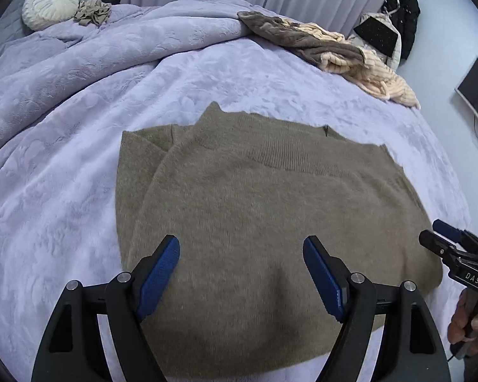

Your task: Fold small clothes

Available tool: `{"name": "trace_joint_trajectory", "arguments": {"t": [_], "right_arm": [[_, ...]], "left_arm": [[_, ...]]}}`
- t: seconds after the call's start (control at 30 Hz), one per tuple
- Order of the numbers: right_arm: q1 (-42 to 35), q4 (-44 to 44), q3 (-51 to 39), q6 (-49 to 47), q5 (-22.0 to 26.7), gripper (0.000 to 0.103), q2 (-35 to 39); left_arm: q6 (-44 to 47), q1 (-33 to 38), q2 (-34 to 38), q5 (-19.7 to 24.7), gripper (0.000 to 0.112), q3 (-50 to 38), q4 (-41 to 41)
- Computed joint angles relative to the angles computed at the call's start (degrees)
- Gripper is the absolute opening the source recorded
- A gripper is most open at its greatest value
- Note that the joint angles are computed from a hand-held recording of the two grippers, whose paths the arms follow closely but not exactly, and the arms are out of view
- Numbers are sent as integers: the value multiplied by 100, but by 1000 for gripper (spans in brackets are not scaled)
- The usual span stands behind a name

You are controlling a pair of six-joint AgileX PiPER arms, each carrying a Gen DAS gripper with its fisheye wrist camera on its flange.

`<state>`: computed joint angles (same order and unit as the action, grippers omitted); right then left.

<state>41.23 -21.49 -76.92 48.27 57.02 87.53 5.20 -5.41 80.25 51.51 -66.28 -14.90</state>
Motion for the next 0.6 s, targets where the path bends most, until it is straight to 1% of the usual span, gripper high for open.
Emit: {"name": "trace_joint_trajectory", "arguments": {"t": [0.07,0.13,0.17,0.2,0.27,0.3,0.33,0.37,0.4,0.47,0.5,0.57,0.6], "right_arm": [[337,-157,134,144,168,79,41],[555,-369,497,425,305,79,-10],[552,-380,679,502,361,78,-82],[498,-357,937,596,361,78,-183],[333,-115,1400,627,39,78,-609],[377,-133,1442,734,138,79,-760],[553,-317,1402,977,444,79,-893],[721,-479,1420,1184,606,79,-1033],[838,-567,1458,1326,667,79,-1178],[1040,-615,1527,1590,753,79,-1418],[1084,-572,1540,1652,760,79,-1468],[1187,-531,1529,1758,719,79,-1470],[1235,-539,1504,1798,700,79,-1415]], "left_arm": [[-247,-120,-238,-122,81,425,373],[-269,44,-287,-124,81,747,481],[-90,178,-350,-132,81,903,377],[83,308,-493,-83,81,1003,253],[234,505,-959,19,81,1170,153],[474,732,-1159,100,81,1238,-63],[782,1072,-1352,236,81,1302,-370],[999,1387,-1477,360,81,1357,-590],[1153,1725,-1498,464,81,1387,-713],[1441,2260,-1295,560,81,1436,-963],[1627,2624,-1044,685,81,1430,-1204],[2184,3268,-518,1050,81,1429,-1987],[2330,3418,-369,1120,81,1458,-2249]]}}
